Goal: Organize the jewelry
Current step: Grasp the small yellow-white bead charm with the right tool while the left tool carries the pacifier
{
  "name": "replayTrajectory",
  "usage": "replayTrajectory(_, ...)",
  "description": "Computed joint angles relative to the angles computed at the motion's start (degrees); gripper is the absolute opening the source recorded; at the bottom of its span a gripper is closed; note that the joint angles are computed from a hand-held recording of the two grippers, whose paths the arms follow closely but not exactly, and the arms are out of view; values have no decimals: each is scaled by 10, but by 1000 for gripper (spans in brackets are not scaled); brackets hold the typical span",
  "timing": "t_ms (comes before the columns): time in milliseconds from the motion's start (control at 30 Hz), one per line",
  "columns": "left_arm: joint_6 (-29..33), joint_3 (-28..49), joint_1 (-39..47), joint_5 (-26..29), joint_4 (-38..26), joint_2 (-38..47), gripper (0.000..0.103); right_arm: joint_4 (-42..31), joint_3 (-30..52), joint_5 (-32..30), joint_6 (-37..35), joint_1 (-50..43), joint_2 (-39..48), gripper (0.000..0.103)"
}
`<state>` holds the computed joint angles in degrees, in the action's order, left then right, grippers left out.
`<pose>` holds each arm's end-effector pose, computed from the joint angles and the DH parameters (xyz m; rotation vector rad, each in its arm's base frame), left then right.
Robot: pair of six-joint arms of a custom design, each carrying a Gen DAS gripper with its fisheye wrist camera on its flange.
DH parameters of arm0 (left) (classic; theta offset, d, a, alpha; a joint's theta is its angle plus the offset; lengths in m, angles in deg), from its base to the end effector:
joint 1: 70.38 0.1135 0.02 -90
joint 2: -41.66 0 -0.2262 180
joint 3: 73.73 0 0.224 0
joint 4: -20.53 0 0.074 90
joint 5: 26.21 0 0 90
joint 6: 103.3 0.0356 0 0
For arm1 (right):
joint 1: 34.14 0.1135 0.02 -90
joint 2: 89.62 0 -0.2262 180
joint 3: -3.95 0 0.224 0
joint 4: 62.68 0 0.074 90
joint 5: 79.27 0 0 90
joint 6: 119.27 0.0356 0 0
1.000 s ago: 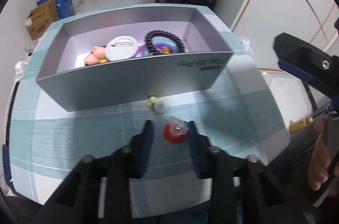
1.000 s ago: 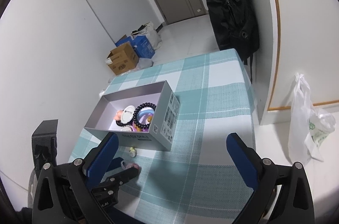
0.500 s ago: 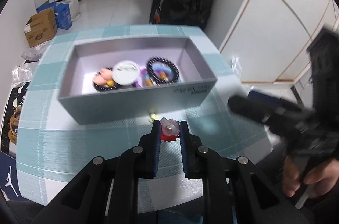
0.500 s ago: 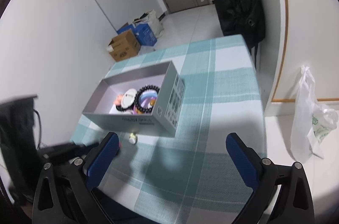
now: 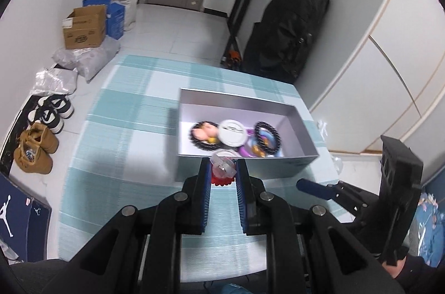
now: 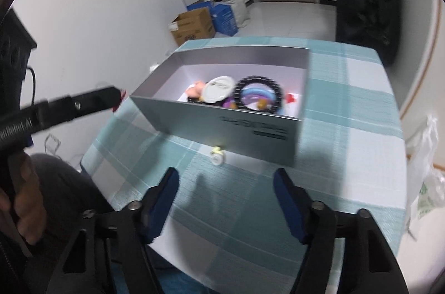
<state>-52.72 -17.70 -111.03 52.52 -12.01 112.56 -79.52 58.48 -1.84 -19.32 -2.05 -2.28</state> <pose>0.1837 -0.1486 0.1896 -0.0671 2.4194 -0.4237 0.2231 0.1490 0.1352 -0.5788 2.4318 0.5860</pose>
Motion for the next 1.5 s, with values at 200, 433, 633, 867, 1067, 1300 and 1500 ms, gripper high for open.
replayTrajectory(200, 7, -20, 28, 15, 7, -26, 12, 13, 41, 53, 2, 47, 61, 47)
replayTrajectory(433, 22, -25, 45, 30, 15, -30, 12, 18, 65, 102, -1, 71, 97, 41)
replayTrajectory(633, 25, -28, 51, 37, 16, -32, 12, 13, 79, 160, -20, 96, 111, 23)
replayTrajectory(867, 23, -28, 51, 39, 15, -29, 12, -3, 99, 164, -14, 95, 121, 11)
replayTrajectory(1067, 23, -27, 46, 33, 13, -26, 12, -5, 93, 142, -22, 85, 108, 11)
replayTrajectory(1300, 23, -24, 41, 27, 14, -21, 12, 23, 47, 93, -1, 70, 48, 11)
replayTrajectory(1500, 24, -6, 35, 26, 19, 2, 12, 43, 18, 43, 11, 47, -9, 11)
